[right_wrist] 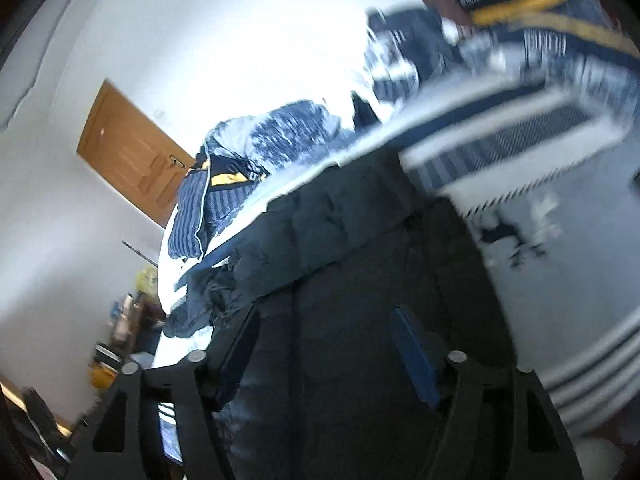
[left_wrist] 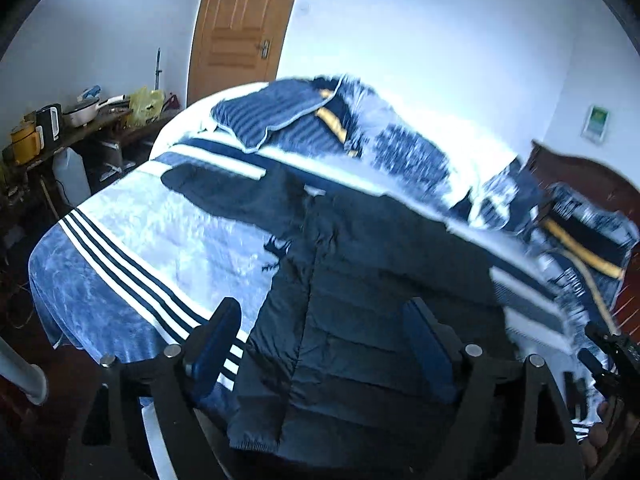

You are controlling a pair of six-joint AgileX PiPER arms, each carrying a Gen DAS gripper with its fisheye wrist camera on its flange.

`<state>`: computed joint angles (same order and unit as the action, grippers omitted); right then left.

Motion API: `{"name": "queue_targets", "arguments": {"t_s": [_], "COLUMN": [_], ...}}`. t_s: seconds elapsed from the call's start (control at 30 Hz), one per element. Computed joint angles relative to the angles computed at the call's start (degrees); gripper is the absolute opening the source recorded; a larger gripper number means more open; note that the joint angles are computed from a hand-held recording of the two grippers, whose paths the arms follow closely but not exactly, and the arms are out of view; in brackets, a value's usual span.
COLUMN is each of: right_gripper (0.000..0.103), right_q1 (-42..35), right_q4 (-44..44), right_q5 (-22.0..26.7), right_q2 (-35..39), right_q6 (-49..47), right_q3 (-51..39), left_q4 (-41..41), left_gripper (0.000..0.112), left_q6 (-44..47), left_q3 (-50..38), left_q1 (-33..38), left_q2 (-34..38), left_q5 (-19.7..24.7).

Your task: Fold large clothes

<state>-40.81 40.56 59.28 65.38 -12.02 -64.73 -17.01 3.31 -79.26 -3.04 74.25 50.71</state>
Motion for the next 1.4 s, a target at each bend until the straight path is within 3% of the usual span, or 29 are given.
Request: {"name": "queue_targets", "arguments": {"t_s": [0.13,0.23,0.37,0.43,0.5,0.63,0.73,0.9,1.13,1.27,1.4], "right_gripper": [0.08,0.082,0.082,0.082,0.082,0.082,0.082,0.082,0.082,0.082,0.082], "right_q1": [1.5,13.4,32.9,39.3,41.5,51.5,54.6,52.8,54.0,52.4,51.7], "right_q4": [-6.6,-17.5,-32.3,-35.3,-34.5,-44.1,-49.1,-46.4,-40.6,-30.9,-28.3], "right_q5": [8.8,9.7,8.4,7.7,6.9,4.7,2.1,-3.4,-7.0,-5.5,0.7], "right_q2": [-7.9,-8.7,-7.7,-6.4,-5.4,-2.6,-1.2,3.6,19.5,32.5,49.6], "right_q6": [9.0,20.5,34.4,38.5,38.8,43.5,46.3,44.1,34.2,27.0,24.2], "right_q3": [-11.0,-20.1,-25.6,-26.3,-25.8,-25.1,-23.0,-21.2,-29.1,-40.2,-61.4], "left_q4": [-9.3,-15.3,-17.1,-18.8,-19.5,-18.6,-17.4,-15.2,-13.3,-10.6,-7.2], "left_gripper": [0.087,0.089,0.091,0.091,0.091,0.091,0.091,0.091,0.091,0.091,0.091], "left_q6": [7.7,12.4,13.3,13.2,12.7,11.2,10.1,6.5,-2.4,-10.1,-18.8], "left_q3": [-0.7,-0.9,-0.5,-0.7,-1.0,-1.2,-2.1,-4.7,-15.6,-29.0,-50.2], "left_q1": [9.2,16.7,23.1,25.6,26.6,25.7,23.9,21.3,21.1,20.4,18.9], "left_q2": [-4.3,-6.1,-6.6,-5.7,-4.6,-2.1,1.2,9.1,25.6,38.3,53.4], "left_q5": [4.5,8.1,10.9,12.5,13.1,12.0,10.8,7.8,3.9,4.6,9.2]}}
